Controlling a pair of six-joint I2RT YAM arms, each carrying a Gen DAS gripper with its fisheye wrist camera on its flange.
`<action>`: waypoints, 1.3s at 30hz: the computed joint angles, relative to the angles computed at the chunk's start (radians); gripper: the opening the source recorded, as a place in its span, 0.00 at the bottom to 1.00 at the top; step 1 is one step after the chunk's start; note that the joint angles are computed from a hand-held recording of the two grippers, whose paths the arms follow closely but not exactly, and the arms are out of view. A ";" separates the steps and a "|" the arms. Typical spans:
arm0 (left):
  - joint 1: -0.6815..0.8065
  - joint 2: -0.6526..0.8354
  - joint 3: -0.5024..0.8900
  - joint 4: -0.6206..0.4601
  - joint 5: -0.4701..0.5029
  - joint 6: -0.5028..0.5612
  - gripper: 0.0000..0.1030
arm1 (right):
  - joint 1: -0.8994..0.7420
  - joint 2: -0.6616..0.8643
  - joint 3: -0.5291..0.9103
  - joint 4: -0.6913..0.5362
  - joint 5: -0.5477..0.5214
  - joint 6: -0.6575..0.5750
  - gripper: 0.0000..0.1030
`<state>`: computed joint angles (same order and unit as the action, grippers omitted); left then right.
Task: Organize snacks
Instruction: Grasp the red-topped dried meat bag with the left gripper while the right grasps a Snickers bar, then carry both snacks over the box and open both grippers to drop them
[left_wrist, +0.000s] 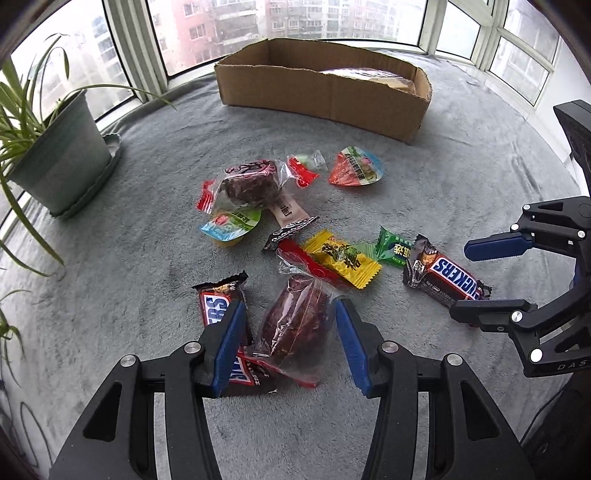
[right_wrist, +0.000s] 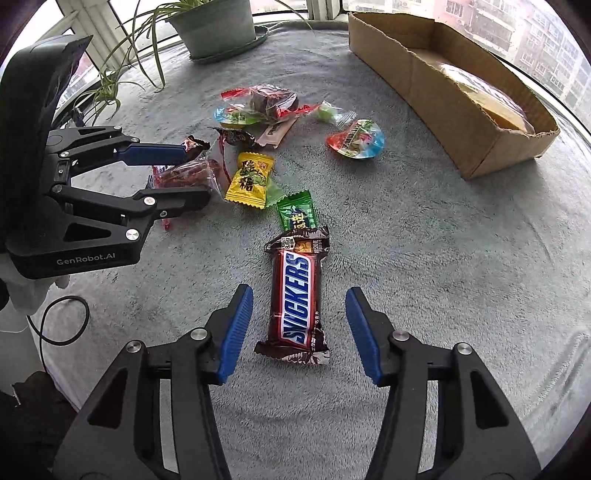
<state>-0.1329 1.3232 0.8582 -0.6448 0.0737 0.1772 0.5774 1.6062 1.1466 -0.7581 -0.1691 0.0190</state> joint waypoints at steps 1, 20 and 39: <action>-0.005 0.001 -0.001 0.003 -0.003 0.007 0.48 | 0.003 0.009 0.005 -0.001 -0.002 -0.001 0.45; 0.105 0.001 -0.031 0.008 0.133 -0.001 0.31 | -0.028 -0.008 -0.004 -0.010 -0.059 0.000 0.30; 0.168 -0.011 0.145 -0.042 0.283 -0.116 0.30 | -0.161 -0.048 0.176 -0.058 -0.063 -0.050 0.30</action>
<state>0.0350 1.3124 1.0029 -0.6872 0.3567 0.0612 0.4166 1.5582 1.3226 -0.8158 -0.2326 -0.0308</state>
